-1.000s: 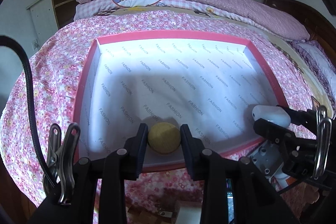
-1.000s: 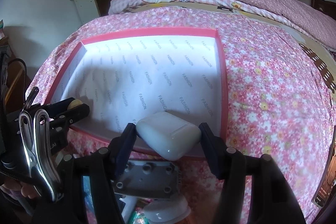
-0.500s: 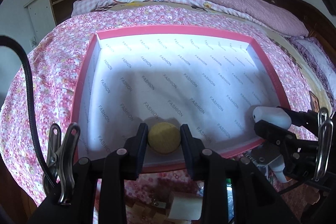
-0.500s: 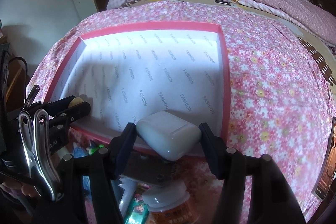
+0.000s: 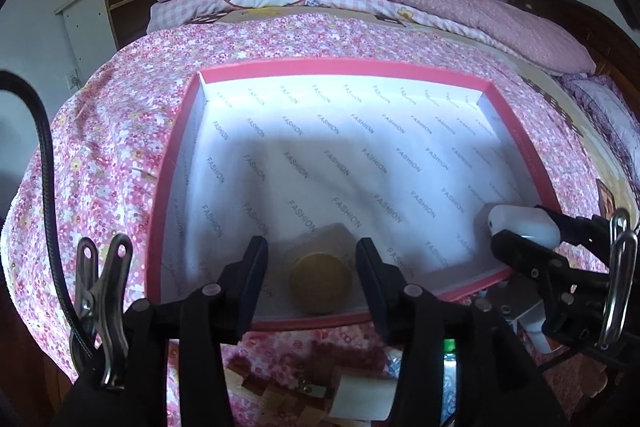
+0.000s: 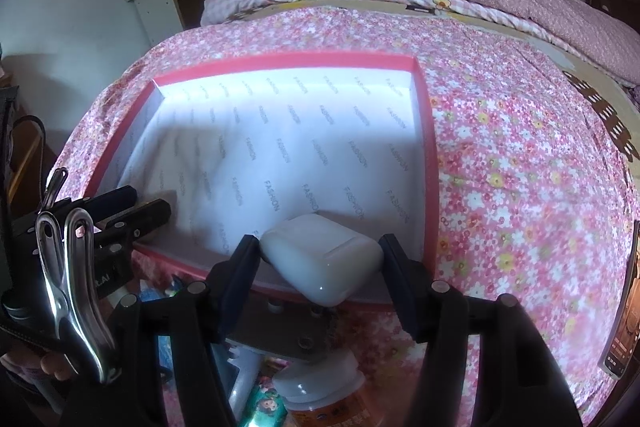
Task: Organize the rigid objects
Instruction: 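Open the left gripper to drop the disc in the tray while the right releases the case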
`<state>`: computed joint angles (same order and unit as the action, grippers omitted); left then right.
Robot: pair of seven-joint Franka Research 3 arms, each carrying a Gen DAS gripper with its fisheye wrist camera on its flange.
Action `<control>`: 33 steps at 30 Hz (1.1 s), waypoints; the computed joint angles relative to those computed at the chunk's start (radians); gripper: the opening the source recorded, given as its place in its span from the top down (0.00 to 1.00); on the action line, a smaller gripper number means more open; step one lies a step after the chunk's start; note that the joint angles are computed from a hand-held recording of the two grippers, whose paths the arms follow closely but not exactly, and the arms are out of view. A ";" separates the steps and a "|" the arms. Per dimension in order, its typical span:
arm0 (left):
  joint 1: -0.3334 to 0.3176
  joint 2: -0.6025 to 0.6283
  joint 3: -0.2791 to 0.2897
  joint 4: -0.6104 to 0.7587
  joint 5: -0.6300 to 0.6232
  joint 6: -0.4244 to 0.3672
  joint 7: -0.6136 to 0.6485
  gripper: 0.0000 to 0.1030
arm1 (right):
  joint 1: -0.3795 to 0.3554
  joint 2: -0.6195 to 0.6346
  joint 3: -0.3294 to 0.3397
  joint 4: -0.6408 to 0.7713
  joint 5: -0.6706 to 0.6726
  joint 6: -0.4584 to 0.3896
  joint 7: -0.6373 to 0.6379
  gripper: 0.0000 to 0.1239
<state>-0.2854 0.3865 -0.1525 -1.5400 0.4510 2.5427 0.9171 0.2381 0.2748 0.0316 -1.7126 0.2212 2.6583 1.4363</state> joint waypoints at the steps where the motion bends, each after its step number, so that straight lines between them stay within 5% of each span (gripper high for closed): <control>1: -0.001 -0.004 0.000 -0.004 0.003 0.001 0.001 0.52 | -0.002 -0.002 0.003 -0.002 0.006 0.004 -0.005 0.49; 9: -0.022 -0.045 0.010 -0.040 0.082 0.015 -0.023 0.48 | -0.013 -0.039 0.023 -0.042 0.076 0.082 -0.055 0.40; 33: 0.025 -0.236 -0.033 -0.257 0.053 0.084 -0.072 0.46 | -0.011 -0.236 0.024 -0.260 0.217 0.119 -0.108 0.40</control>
